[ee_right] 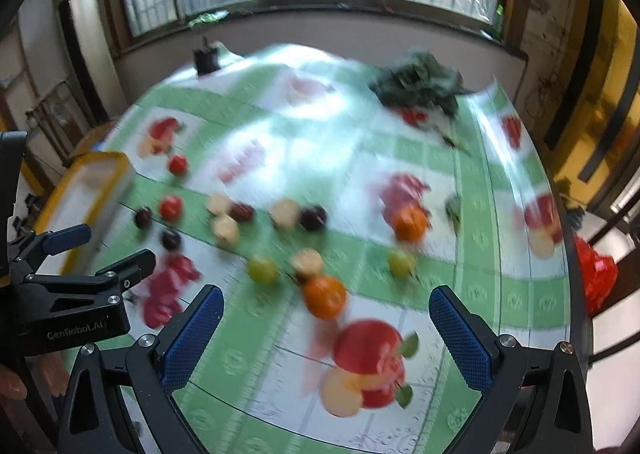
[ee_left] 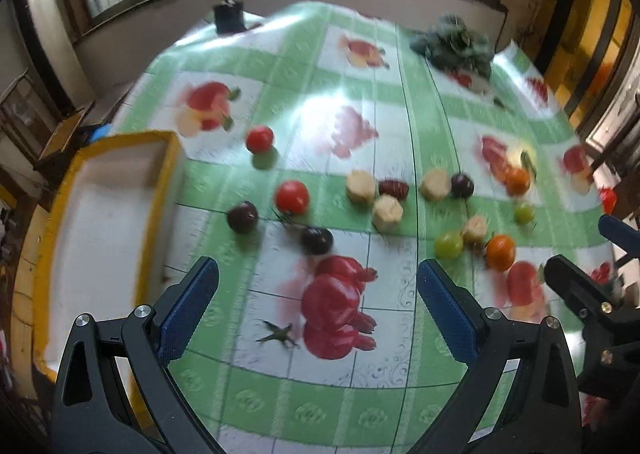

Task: Organize fruits
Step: 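Move the left tool to the pale bread cube and grasp it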

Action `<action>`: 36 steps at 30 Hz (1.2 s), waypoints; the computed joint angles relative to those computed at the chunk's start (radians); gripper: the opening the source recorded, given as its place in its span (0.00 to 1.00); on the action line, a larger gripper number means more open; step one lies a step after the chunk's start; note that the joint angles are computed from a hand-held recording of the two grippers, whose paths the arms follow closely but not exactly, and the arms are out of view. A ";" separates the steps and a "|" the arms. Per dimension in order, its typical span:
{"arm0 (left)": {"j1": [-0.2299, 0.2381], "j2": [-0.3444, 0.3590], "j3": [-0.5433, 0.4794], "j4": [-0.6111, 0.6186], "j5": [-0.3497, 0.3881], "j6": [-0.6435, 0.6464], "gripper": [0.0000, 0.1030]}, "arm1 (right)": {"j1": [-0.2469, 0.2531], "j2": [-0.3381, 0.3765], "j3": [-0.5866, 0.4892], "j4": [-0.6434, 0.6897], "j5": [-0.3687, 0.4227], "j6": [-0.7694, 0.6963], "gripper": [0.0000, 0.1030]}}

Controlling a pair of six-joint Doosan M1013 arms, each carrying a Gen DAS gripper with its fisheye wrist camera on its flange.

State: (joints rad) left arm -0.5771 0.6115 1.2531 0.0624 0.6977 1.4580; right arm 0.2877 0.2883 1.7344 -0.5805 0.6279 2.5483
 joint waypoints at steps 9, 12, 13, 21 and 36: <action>0.009 -0.048 0.027 0.054 -0.059 -0.062 0.97 | 0.032 -0.018 -0.031 -0.084 -0.027 0.051 1.00; 0.014 -0.051 0.031 0.045 -0.062 -0.060 0.97 | 0.031 -0.024 -0.025 -0.071 -0.048 0.061 1.00; 0.014 -0.051 0.031 0.046 -0.063 -0.060 0.97 | 0.031 -0.025 -0.024 -0.065 -0.053 0.061 1.00; 0.025 -0.042 0.030 -0.034 -0.060 0.013 0.97 | 0.022 -0.021 -0.022 0.012 -0.062 -0.007 0.84; 0.025 0.052 -0.060 -0.242 0.035 0.237 0.82 | -0.032 -0.002 0.009 0.191 -0.058 -0.132 0.61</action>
State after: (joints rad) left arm -0.5517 0.6638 1.1930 -0.1792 0.7322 1.6948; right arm 0.2557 0.2866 1.7434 -0.3896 0.5703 2.4165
